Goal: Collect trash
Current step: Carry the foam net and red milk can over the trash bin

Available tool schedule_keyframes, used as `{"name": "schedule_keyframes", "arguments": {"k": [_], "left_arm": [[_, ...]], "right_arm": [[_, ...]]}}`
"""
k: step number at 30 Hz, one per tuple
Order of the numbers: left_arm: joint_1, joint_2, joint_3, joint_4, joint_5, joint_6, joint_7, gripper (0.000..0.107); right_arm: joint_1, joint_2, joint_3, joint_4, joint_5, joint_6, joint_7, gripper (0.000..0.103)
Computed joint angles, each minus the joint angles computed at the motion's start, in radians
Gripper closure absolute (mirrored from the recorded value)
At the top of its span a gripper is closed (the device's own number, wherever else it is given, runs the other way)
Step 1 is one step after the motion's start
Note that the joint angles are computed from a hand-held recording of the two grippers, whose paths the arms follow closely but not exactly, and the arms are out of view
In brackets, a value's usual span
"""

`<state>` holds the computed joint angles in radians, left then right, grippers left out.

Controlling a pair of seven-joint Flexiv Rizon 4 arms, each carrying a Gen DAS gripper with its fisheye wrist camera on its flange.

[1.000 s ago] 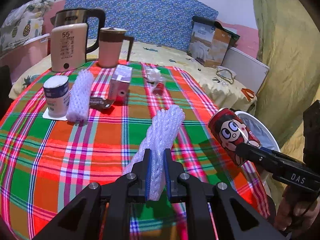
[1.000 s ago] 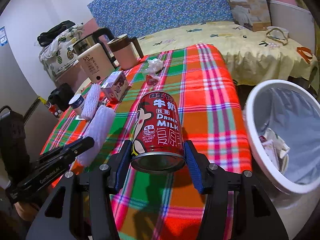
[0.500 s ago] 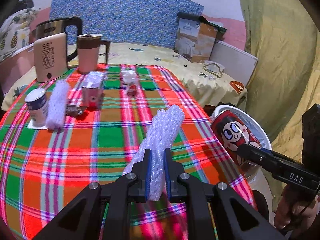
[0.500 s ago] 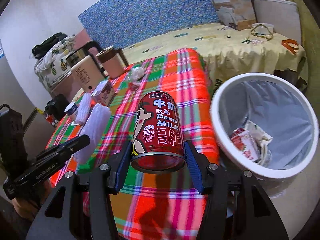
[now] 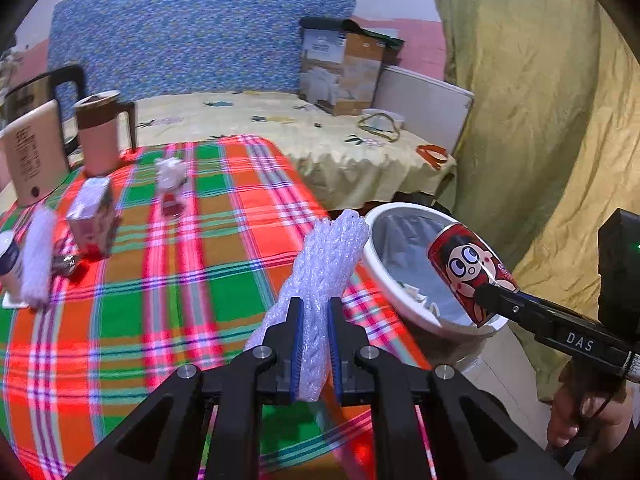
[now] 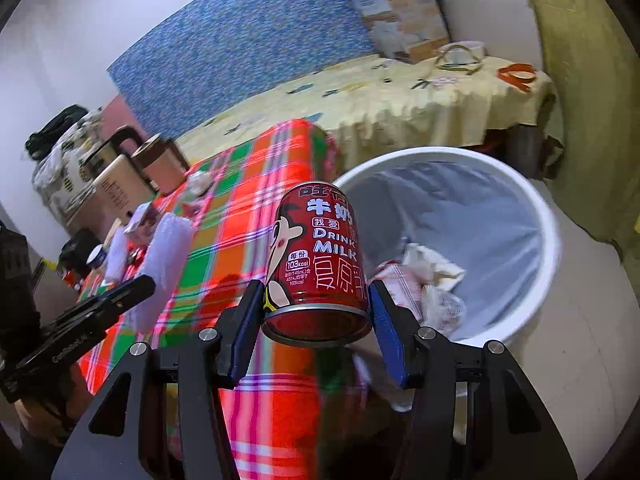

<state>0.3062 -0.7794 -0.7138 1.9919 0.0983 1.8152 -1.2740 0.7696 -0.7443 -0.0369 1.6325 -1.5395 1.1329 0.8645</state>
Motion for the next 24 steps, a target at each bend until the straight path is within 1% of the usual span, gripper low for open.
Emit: {"name": "schedule_keyframes", "arguments": {"k": [5,15,24], "left_arm": [[-0.044,-0.016,-0.004,-0.041,-0.007,-0.029,0.026,0.095],[-0.121,-0.058,-0.015,-0.114,-0.058,-0.088,0.11,0.095],[-0.206,-0.091,0.016,-0.185,-0.131,-0.144,0.179,0.095]], "right_arm": [[-0.006,0.04,0.01,0.064,0.003,-0.045,0.038,0.048],[-0.024,0.062,0.035,0.108,0.04,-0.085,0.027,0.049],[-0.028,0.078,0.042,0.139,0.072,-0.106,0.012,0.049]]}}
